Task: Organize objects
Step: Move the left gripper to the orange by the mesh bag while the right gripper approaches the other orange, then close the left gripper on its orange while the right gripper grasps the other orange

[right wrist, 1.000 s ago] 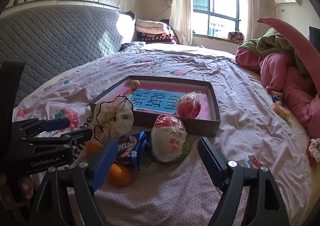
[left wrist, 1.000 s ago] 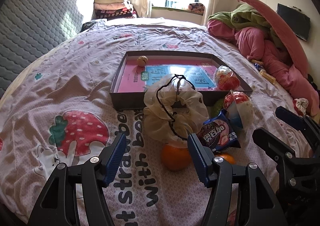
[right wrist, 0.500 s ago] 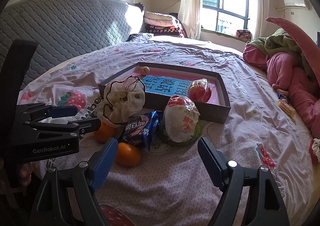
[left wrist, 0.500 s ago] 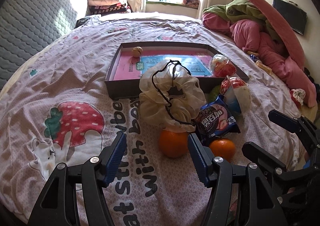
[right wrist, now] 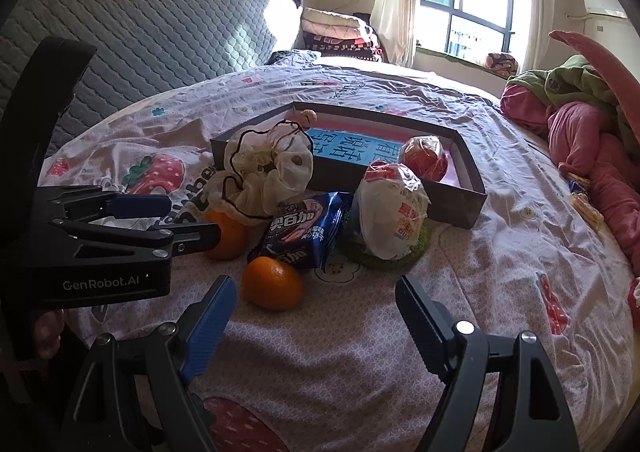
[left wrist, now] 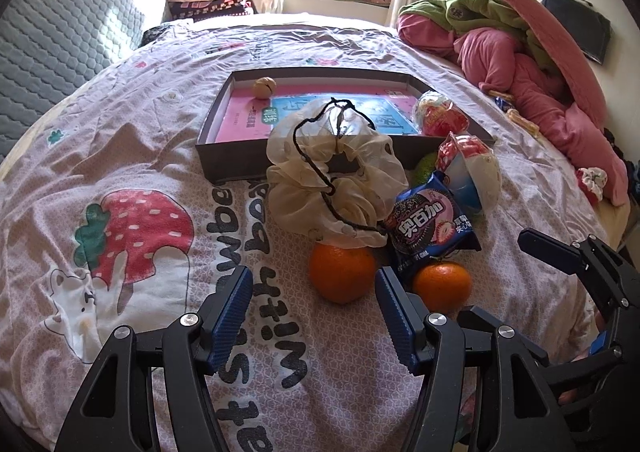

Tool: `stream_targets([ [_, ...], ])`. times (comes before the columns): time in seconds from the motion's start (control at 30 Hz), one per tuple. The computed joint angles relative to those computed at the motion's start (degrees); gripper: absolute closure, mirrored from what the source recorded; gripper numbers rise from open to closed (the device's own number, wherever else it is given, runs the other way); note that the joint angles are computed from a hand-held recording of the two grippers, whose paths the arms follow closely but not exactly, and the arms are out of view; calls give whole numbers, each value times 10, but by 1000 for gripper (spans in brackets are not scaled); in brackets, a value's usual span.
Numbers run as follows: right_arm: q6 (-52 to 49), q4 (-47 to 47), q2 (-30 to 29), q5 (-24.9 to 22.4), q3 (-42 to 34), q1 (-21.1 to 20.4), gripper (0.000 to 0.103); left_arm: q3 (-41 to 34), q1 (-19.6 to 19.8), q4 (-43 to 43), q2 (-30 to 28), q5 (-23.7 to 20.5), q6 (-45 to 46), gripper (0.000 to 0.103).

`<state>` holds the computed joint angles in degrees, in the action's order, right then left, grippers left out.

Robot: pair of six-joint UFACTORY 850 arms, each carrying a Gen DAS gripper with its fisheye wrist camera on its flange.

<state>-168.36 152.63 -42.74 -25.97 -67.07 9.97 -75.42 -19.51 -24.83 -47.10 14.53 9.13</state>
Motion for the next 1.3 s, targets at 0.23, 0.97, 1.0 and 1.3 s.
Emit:
stream_targets([
  [0.23,3,-3,-8,12,-8,4,22,-12,-3,-31,-8,-10,30,38],
  [0.97,49,-15,-36,47,-44,15,31,-52,-3,-142,-33,-39,132,38],
  [1.0,53,-18,-36,48,-45,15,34,-53,-3,-146,-33,-39,136,38],
  [1.3,86,-45,-41,48,-51,16,49,-58,-3,-147,-37,-41,140,38],
])
